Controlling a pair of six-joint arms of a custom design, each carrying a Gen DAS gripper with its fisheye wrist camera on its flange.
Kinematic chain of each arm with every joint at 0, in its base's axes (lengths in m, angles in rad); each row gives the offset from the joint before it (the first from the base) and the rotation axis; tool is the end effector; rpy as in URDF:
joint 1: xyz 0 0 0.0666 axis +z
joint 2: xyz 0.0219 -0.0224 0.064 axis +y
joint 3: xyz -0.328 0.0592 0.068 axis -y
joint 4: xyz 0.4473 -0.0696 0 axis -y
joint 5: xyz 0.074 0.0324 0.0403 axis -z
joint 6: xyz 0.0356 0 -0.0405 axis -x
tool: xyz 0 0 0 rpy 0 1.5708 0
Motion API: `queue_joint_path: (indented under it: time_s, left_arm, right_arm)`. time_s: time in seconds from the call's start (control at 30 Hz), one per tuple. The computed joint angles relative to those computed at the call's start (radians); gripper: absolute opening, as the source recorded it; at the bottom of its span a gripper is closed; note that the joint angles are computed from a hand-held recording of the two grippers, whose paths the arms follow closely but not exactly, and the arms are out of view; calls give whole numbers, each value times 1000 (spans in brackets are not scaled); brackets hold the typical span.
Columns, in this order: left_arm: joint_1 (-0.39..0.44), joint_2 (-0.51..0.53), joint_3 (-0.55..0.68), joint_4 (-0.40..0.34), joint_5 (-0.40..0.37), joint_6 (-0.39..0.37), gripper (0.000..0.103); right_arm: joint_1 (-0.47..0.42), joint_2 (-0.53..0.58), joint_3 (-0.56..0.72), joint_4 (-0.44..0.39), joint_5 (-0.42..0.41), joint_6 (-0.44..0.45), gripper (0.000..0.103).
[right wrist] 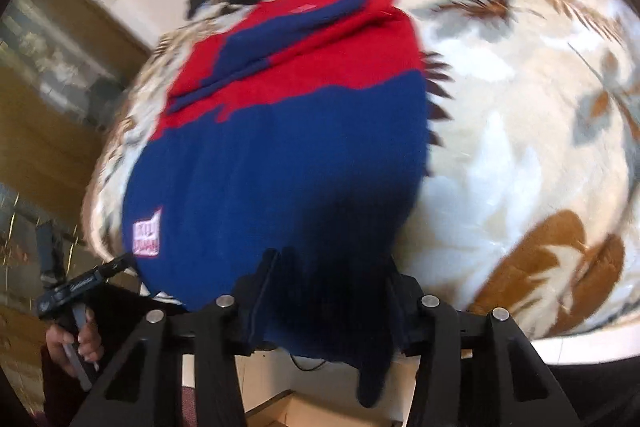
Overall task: Fold small clothes
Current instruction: 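Grasp the blue hem with both grippers and fold it up over the collar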
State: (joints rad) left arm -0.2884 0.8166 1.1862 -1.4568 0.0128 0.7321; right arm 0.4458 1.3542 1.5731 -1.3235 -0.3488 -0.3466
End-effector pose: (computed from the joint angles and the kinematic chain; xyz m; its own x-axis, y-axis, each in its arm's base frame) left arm 0.3015 -0.0903 0.4807 -0.8252 -0.4524 -0.3383 -0.3516 0.8801 -0.3192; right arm 0.4484 0.2273 0.4666 -0.9428 -0.0967 -0.3190 -0.2377 0.8661 0.4398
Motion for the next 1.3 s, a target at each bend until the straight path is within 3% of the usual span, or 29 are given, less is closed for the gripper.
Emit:
queue_joint_path:
  time_s: [0.1,0.13,0.17,0.2,0.23,0.3,0.4,0.5,0.6,0.63,0.7,0.77,0.8,0.87,1.03,1.2,1.3]
  left_arm:
    - [-1,10,0,4,0,-13,59]
    - [1,11,0,9,2,-12,54]
    - [6,5,-5,23,10,-6,46]
    - [8,3,-6,27,11,-3,32]
    - [14,-5,-10,39,23,-2,16]
    - [28,-22,-19,69,64,6,10]
    - [28,-28,-11,95,84,-21,9]
    - [27,-2,3,86,92,-35,12]
    - [31,25,6,53,120,-15,41]
    - [30,27,3,60,132,-9,43]
    - [20,35,11,61,119,-23,40]
    - [17,33,12,76,117,-21,10]
    - [26,28,11,92,137,-20,9]
    - [39,13,10,127,165,-11,9]
    - [79,48,108,177,224,-73,9]
    - [171,172,278,210,311,-140,9]
    - [234,328,455,210,343,-178,9]
  right_arm:
    - [12,-8,-9,5,-7,31,63]
    - [23,-9,-7,5,-3,64,61]
    - [34,-19,-14,23,7,81,56]
    - [42,-22,-11,25,14,93,27]
    - [45,-22,-7,26,15,102,16]
    - [31,-34,-10,68,-32,77,16]
    - [16,-44,-8,113,-78,64,16]
    - [14,4,28,29,-98,78,19]
    - [9,38,41,-56,-102,53,26]
    - [7,35,36,-51,-114,44,29]
    - [5,28,34,-39,-133,62,30]
    - [3,15,27,-9,-152,70,26]
    - [-3,14,31,-1,-174,60,18]
    - [-11,13,41,17,-197,39,17]
    - [-34,58,138,26,-260,27,16]
    - [-70,177,329,59,-310,-26,16]
    - [-95,304,508,86,-314,-84,16]
